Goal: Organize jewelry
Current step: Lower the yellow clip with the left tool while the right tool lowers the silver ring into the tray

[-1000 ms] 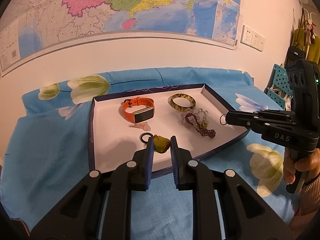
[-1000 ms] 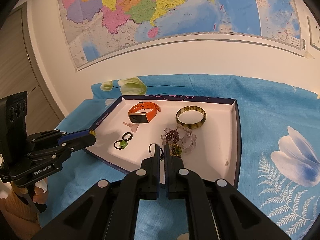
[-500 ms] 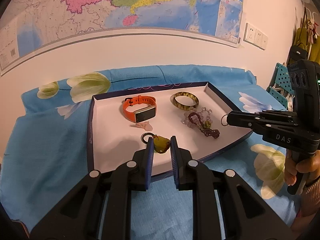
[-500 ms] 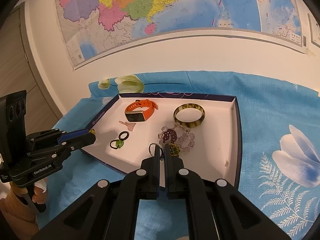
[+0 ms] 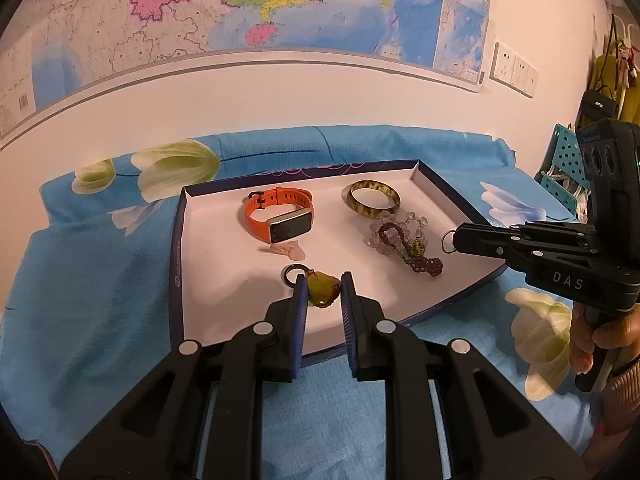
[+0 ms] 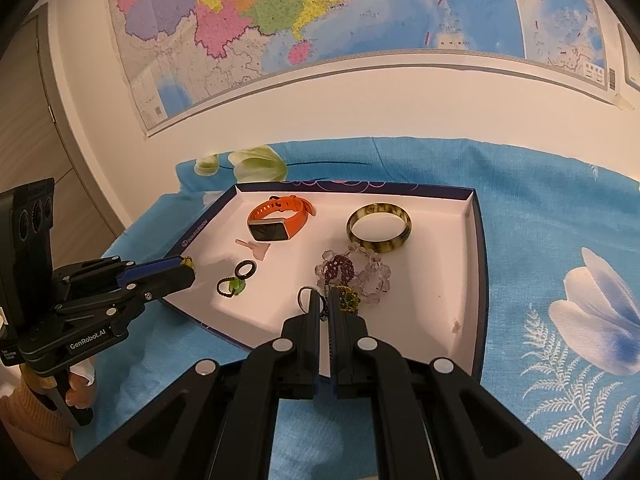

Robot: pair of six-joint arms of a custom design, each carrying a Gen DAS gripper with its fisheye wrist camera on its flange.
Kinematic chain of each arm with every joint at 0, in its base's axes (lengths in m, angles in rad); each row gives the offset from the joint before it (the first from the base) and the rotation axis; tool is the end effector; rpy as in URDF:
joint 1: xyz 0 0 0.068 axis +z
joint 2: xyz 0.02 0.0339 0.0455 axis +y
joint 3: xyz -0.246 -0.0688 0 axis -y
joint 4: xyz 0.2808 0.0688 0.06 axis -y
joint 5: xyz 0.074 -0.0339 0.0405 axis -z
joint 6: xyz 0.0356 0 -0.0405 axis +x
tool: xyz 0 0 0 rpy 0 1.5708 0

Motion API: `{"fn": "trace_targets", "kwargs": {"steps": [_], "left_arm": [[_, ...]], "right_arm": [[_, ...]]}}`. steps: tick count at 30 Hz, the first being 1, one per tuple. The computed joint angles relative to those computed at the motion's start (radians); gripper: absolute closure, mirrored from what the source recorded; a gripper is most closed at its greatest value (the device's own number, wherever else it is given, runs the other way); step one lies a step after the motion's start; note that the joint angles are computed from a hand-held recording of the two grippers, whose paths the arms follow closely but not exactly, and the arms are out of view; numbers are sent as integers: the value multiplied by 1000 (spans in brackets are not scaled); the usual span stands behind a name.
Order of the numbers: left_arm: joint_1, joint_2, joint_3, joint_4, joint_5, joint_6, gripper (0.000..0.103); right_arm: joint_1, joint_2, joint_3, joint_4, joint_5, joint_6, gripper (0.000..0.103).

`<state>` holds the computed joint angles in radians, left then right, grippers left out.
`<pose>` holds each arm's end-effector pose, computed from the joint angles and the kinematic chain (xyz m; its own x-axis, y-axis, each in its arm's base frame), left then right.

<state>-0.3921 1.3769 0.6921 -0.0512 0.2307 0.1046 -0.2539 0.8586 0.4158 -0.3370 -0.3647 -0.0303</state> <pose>0.2820 -0.1254 0.1508 -0.5618 0.3423 -0.7531 0.5905 0.8035 -0.0753 0.2112 -0.0417 0.1582 -0.6800 0.1472 -0.7183 -0.0314 0.9729 0.2291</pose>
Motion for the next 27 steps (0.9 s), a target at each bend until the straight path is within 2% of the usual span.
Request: {"fn": "trace_targets", "kwargs": {"steps": [27], "left_arm": [[-3,52,24,3,-13,-5,86]], "right_arm": [[6,46,11,20,4,0,100]]}}
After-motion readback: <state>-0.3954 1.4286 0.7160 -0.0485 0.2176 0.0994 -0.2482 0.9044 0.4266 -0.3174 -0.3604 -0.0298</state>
